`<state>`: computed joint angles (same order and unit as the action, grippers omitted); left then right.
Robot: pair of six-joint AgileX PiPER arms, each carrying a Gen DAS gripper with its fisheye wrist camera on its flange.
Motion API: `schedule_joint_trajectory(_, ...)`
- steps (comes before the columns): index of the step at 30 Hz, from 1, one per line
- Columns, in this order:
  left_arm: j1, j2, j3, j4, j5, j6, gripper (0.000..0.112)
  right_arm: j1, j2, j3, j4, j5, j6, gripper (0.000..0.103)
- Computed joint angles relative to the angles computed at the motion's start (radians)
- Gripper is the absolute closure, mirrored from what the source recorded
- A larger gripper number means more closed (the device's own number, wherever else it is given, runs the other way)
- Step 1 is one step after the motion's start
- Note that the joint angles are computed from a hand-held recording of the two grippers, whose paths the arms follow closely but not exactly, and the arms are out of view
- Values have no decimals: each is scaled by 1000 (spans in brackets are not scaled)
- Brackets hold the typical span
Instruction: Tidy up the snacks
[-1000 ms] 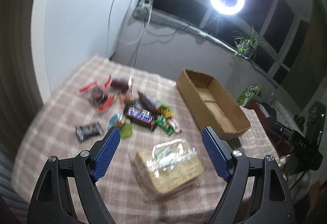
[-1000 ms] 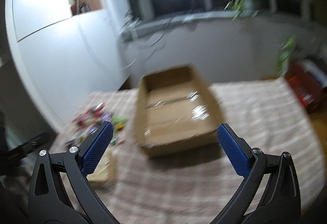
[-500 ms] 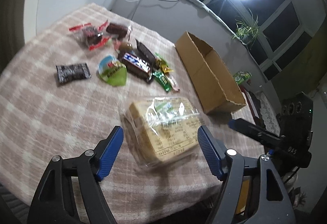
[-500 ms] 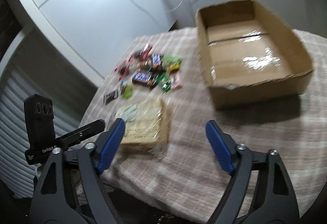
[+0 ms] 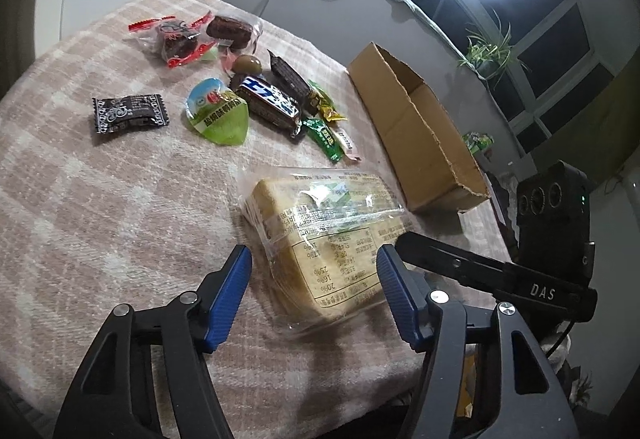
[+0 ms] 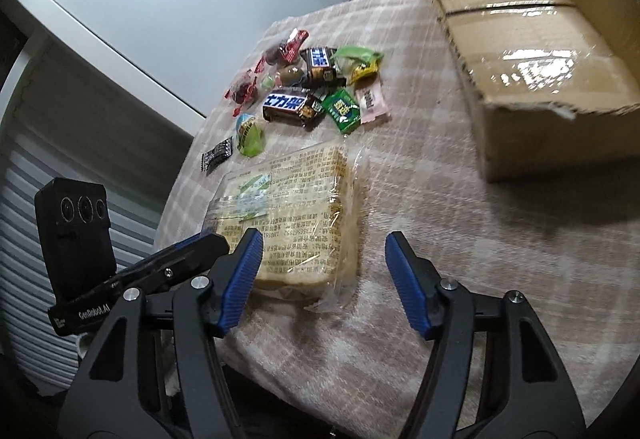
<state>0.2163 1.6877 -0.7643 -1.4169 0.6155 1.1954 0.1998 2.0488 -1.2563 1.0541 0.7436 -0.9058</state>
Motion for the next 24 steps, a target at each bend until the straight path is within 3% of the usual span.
schedule_joint_trajectory(4,-35,-3,-7,0,-38,7,53,8,15,-6,27,12,-19,46)
schedule_joint_trajectory(12,-88,-37,-2,-2,-119,19,53,21,2,12,44,-7,-36,46)
schedule_joint_trajectory(24,-152,-71,-82,16,-144,-22,53,-34,-99,48,99,-2,-104,48)
